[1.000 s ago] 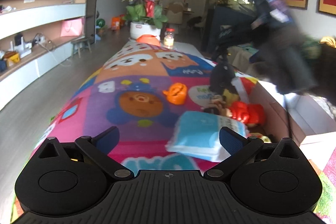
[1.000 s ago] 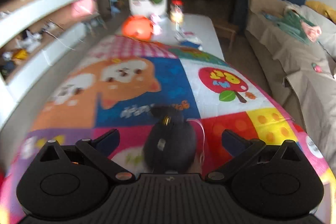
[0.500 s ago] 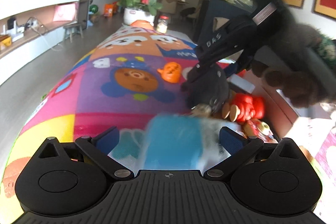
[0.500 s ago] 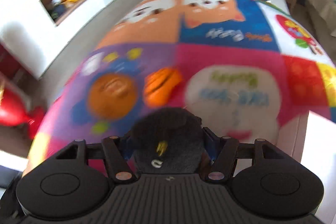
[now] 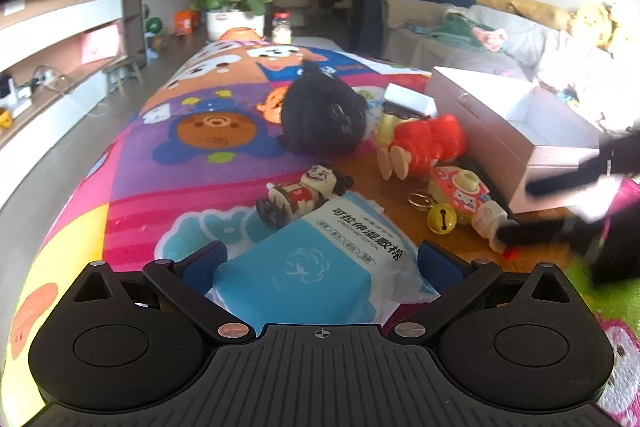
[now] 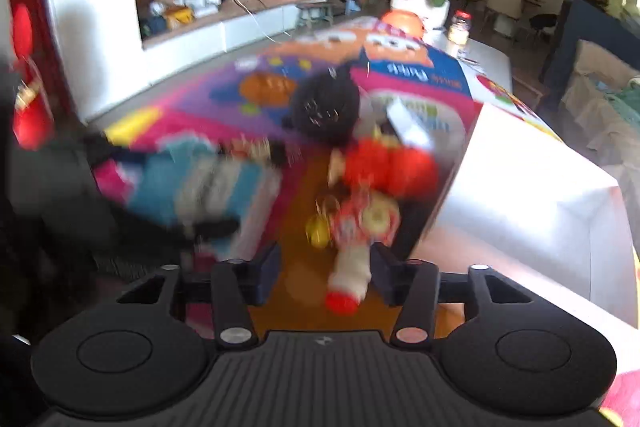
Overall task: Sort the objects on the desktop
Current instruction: 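Grasp the white bottle with red cap with the right gripper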
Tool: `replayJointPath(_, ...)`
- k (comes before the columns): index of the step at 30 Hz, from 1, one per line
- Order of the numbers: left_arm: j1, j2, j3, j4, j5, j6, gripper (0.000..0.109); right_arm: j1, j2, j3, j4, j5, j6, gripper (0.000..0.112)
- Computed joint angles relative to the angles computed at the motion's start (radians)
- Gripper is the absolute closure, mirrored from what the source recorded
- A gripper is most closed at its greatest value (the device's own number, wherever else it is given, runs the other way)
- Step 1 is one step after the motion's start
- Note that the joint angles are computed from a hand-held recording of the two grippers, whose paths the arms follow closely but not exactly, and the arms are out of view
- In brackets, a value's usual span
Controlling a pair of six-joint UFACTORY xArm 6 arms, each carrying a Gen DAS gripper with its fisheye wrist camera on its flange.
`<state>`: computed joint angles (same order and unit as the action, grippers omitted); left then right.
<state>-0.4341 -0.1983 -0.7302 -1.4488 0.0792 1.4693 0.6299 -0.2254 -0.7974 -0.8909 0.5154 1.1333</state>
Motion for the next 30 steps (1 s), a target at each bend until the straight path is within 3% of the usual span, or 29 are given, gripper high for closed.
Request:
replayJointPath(2,-0.012,-0.016,0.024,0.124,-0.026,-0.12,0.006,0.028,0.016,0.004,-0.056,0.058,0.063,0.079)
replayJointPath(6,-0.009,-0.096,0.067,0.132,-0.006,-0.076,0.006,-0.025,-0.13,0.138,-0.066,-0.049,0.113,0.079)
replayJointPath(8,-0.002,-0.138,0.091,0.151,0.03,-0.081,0.006,-0.033,-0.261,0.205,-0.182,0.032,0.262,0.066)
replayJointPath(10,0.013,-0.178,0.114,0.197,0.102,-0.113,0.006,-0.023,-0.393,0.264,-0.274,0.181,0.43,0.04)
replayJointPath(12,0.024,-0.208,0.136,0.239,0.172,-0.138,0.006,-0.024,-0.492,0.318,-0.314,0.321,0.562,0.031)
replayJointPath(13,0.02,-0.218,0.146,0.246,0.185,-0.134,0.006,-0.052,-0.518,0.336,-0.308,0.34,0.589,0.03)
replayJointPath(15,-0.002,-0.232,0.161,0.233,0.18,-0.089,0.006,-0.148,-0.543,0.364,-0.268,0.278,0.599,0.03)
replayJointPath(18,-0.012,-0.245,0.172,0.25,0.198,-0.091,0.006,-0.312,-0.515,0.388,-0.192,0.039,0.551,0.025)
replayJointPath(21,0.004,-0.259,0.178,0.265,0.224,-0.11,0.006,-0.285,-0.427,0.332,-0.273,0.059,0.597,0.019)
replayJointPath(24,0.009,-0.254,0.18,0.276,0.213,-0.113,0.006,-0.333,-0.362,0.305,-0.349,-0.059,0.636,0.02)
replayJointPath(25,0.012,-0.253,0.182,0.29,0.205,-0.116,0.006,-0.314,-0.364,0.3,-0.359,-0.037,0.646,0.022)
replayJointPath(28,0.004,-0.225,0.177,0.303,0.136,-0.083,0.006,-0.136,-0.364,0.266,-0.475,0.166,0.66,0.022)
replayJointPath(30,0.004,-0.184,0.161,0.346,0.078,-0.1,0.006,-0.071,-0.346,0.241,-0.468,0.148,0.559,0.025)
